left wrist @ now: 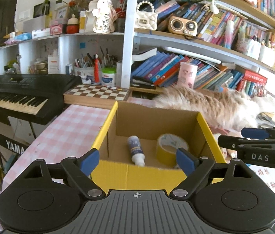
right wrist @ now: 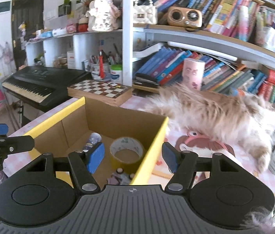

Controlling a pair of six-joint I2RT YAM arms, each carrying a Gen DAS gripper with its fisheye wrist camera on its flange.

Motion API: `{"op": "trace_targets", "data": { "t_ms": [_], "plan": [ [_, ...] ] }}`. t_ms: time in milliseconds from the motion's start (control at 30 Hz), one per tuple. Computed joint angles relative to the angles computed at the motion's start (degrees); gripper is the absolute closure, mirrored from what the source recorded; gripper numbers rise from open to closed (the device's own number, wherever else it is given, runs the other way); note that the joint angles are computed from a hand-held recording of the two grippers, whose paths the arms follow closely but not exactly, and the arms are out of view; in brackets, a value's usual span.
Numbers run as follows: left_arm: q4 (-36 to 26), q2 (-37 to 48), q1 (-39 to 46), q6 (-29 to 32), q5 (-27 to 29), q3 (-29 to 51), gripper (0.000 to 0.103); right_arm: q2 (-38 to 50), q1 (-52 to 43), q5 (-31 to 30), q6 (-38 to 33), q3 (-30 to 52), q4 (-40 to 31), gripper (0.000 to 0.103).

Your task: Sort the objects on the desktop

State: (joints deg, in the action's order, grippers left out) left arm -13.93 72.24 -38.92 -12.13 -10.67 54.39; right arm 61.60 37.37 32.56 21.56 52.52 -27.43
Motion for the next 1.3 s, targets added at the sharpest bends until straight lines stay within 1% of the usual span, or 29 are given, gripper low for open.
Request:
{"op": "trace_targets", "data": {
  "t_ms": [133,200,267,367,500,633,800,900,933,1033,1300],
  "plan": [
    [-2.0,-3.9,-0.9,0.3,0.5,-2.9,0.014,-2.5,6.9,7.3,7.6,-0.9,-5.6,0.039],
    [-3.1,-5.6,-1.5,0.5,0.8,-4.1,0.014,-3.1,10.9,11.1,12.7,-1.0,-9.4,0.038],
    [-4.0,-7.5,-2.0,0.8,1.0,-5.3,0.014,-3.0,14.8,14.5,18.8,-0.7,-13.8,0.038],
    [-5.3,-10.3,-2.8,0.6,0.7,-7.0,0.014,-1.5,21.2,18.9,30.3,0.3,-21.4,0.038],
    [-6.8,-14.3,-3.7,-0.7,-0.8,-10.2,0.014,2.6,28.0,22.5,44.4,2.6,-30.3,0.033],
    [-9.3,-17.1,-5.1,-2.2,-3.0,-12.2,0.014,7.4,32.6,24.8,54.2,5.4,-36.5,0.029],
    [-11.9,-20.7,-6.2,-2.8,-4.4,-14.0,0.014,12.4,36.6,26.3,62.1,8.1,-41.4,0.026],
    [-13.1,-22.7,-6.8,-2.7,-5.4,-14.7,0.009,15.0,38.9,26.4,66.5,9.2,-43.7,0.025],
    [-13.5,-23.4,-6.9,-2.8,-5.6,-15.1,0.009,15.9,39.5,26.2,67.6,9.7,-44.2,0.024],
    [-14.6,-24.9,-6.7,-2.9,-5.1,-15.9,0.009,18.0,41.7,25.3,70.2,10.5,-45.4,0.024],
    [-18.1,-28.8,-8.6,-3.6,-6.2,-17.7,0.008,21.2,44.5,23.7,72.5,12.0,-46.9,0.022]
  ]
}}
